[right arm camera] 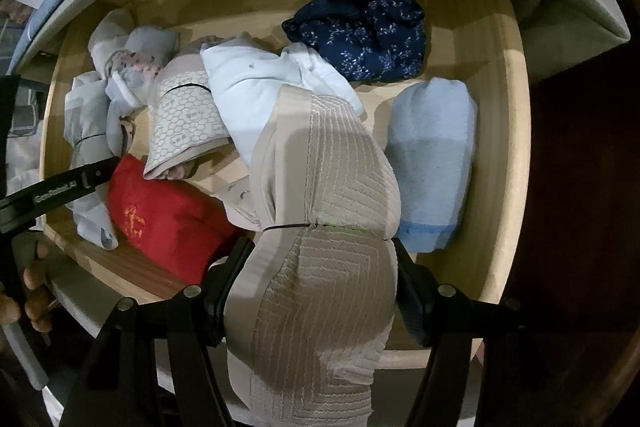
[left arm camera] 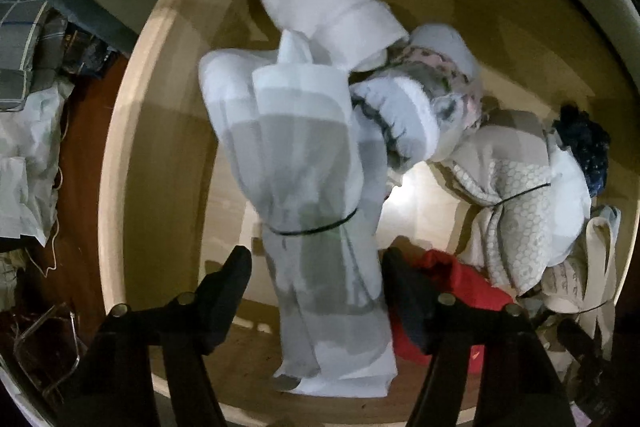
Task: Take underwear out of drawer
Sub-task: 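Grasp the rolled white underwear with the left tool while the right tool grasps the beige bra, then lift the white roll with the left tool and drop it into the white box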
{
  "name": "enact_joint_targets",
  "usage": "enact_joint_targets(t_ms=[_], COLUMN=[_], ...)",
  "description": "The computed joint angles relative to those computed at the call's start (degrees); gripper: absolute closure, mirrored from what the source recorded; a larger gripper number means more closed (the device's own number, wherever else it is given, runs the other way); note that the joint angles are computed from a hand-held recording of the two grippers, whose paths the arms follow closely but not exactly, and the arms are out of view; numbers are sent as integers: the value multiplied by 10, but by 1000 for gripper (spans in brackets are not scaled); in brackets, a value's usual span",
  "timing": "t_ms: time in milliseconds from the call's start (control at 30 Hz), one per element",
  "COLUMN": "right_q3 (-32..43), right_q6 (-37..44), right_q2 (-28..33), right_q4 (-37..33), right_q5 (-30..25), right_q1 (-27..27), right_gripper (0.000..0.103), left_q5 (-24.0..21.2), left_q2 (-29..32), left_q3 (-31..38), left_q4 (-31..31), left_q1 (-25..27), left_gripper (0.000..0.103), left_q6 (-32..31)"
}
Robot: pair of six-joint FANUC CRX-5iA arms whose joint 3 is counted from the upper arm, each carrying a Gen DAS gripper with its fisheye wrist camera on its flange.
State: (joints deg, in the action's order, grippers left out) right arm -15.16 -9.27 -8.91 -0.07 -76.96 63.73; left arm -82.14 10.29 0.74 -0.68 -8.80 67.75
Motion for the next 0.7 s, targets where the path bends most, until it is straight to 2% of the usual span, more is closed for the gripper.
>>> enact_joint_targets(t_ms=[67, 100, 133, 333, 433, 700], right_q3=[4, 5, 7, 23, 25, 26], right_q6=[6, 7, 10, 15, 14, -4], right_q2=[4, 5, 8, 21, 24, 24], right_q4=[-3, -3, -4, -5, -4, 12], right_q5=[-1, -2, -3, -8, -10, -17], right_q1=[-4, -5, -6, -11, -11, 3], right_gripper=[40, 41, 41, 41, 41, 42], left_q5=[-6, -10, -15, -12, -25, -15], left_q2=[6, 12, 17, 18, 7, -35], left_q3=[7, 11, 13, 12, 13, -5], left_q4=[-12, -15, -20, -14, -4, 42], left_q1=[-8, -10, -13, -11, -8, 17], left_gripper=[36, 50, 54, 68, 69, 70], left_q6=[5, 3, 1, -12, -24, -89])
